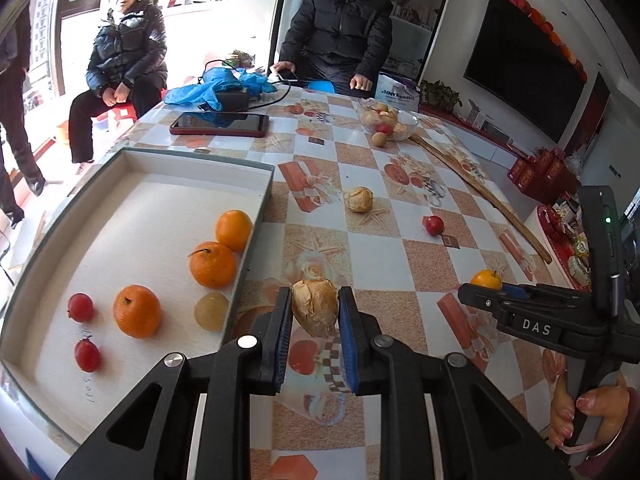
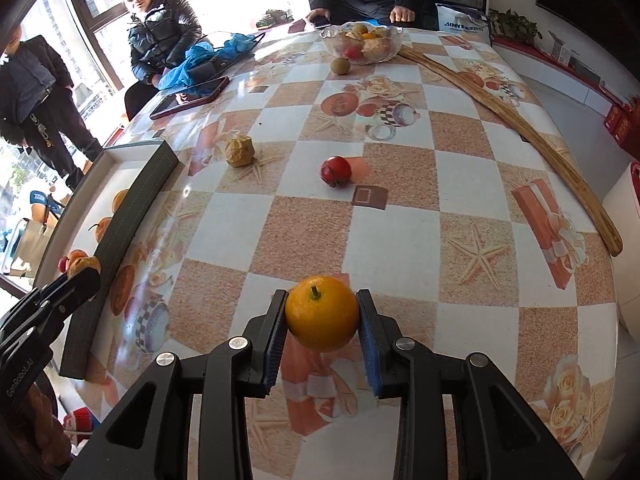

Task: Organize fruits
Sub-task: 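Carry the orange in the right gripper into the tray while the left carries the tan fruit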

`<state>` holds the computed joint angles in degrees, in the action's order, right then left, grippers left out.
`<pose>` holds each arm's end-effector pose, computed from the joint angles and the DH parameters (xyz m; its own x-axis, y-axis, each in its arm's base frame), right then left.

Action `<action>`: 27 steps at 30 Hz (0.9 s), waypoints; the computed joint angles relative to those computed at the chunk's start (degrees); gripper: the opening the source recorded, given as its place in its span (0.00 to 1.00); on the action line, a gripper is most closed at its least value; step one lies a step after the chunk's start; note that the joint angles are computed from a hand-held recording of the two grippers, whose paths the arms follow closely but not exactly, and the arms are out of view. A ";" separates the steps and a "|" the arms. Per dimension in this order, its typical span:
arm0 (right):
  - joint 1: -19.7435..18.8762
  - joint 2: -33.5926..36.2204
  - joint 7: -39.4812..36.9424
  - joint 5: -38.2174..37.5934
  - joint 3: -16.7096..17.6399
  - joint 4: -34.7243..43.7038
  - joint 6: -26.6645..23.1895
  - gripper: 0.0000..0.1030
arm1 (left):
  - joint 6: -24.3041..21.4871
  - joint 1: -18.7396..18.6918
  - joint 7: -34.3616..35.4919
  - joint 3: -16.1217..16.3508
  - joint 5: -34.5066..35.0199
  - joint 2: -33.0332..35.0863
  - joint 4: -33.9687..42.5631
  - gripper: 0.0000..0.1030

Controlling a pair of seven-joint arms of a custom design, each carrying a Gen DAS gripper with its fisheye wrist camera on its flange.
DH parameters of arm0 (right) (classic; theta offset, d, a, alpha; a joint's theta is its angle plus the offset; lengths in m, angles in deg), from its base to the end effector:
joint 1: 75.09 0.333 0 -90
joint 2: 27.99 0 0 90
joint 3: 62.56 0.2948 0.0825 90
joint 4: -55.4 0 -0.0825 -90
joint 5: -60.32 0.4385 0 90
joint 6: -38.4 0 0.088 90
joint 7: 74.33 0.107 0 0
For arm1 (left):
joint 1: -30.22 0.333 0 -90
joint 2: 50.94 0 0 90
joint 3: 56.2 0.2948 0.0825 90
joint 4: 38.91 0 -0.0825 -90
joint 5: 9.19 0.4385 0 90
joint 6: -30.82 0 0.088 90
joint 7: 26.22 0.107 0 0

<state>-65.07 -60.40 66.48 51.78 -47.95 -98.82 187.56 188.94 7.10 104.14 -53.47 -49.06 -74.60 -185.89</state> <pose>0.4168 0.1856 0.4025 -0.3036 -0.9392 -0.1604 -0.8171 0.3432 -0.4631 0.4752 -0.1484 0.4177 -0.5152 -0.8393 0.1739 -0.7037 0.2984 -0.6448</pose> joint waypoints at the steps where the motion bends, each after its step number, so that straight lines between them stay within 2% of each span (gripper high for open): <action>1: 0.13 2.25 -0.75 -0.15 0.07 2.10 0.23 0.34 | 0.81 1.96 -2.10 -0.96 2.38 0.69 0.66 0.24; 3: 0.61 6.99 -2.37 -0.61 -0.03 6.49 0.91 0.34 | 1.96 5.47 -6.68 -2.14 7.06 2.76 2.47 0.24; 6: 2.16 13.84 -4.78 -0.79 -0.84 13.14 2.37 0.34 | 1.09 10.16 -13.74 -2.87 13.22 6.83 6.20 0.24; 10: 5.14 22.43 -8.27 0.17 -2.55 22.16 4.48 0.34 | 2.70 16.34 -24.30 -5.64 24.31 10.72 7.98 0.24; 15: 9.60 32.07 -13.60 2.66 -4.68 32.51 4.72 0.34 | 2.80 18.22 -28.53 -5.66 28.97 13.28 9.37 0.24; 19: 12.37 37.30 -15.73 3.60 -6.31 37.39 3.89 0.34 | 3.94 18.54 -29.21 -5.73 30.17 14.04 9.17 0.26; 21: 13.57 38.37 -15.42 2.01 -7.21 38.38 3.43 0.34 | 4.89 18.72 -29.86 -6.06 31.35 14.48 8.96 0.35; 23: 14.36 38.57 -15.83 0.90 -7.80 38.79 2.92 0.34 | 5.64 18.85 -30.89 -6.34 32.27 14.88 8.77 0.70; 24: 14.70 38.44 -15.83 0.08 -8.06 38.83 2.73 0.45 | 6.29 18.85 -31.36 -6.40 32.47 14.92 8.52 0.76; 25: 15.09 38.02 -14.96 -1.64 -8.40 38.58 2.75 0.58 | 7.03 18.64 -31.22 -6.24 32.07 14.73 8.21 0.78; 26: 15.49 37.21 -13.09 -4.45 -8.82 37.83 3.55 0.86 | 7.62 18.23 -30.60 -5.98 31.44 14.43 7.88 0.78; 27: 15.79 36.01 -10.07 -8.60 -9.31 36.63 4.76 1.00 | 7.91 18.17 -30.74 -5.99 31.70 14.22 7.71 0.78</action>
<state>-49.28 -24.39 56.40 43.18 -57.26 -62.19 192.32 196.84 25.27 73.41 -59.47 -17.36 -60.38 -178.18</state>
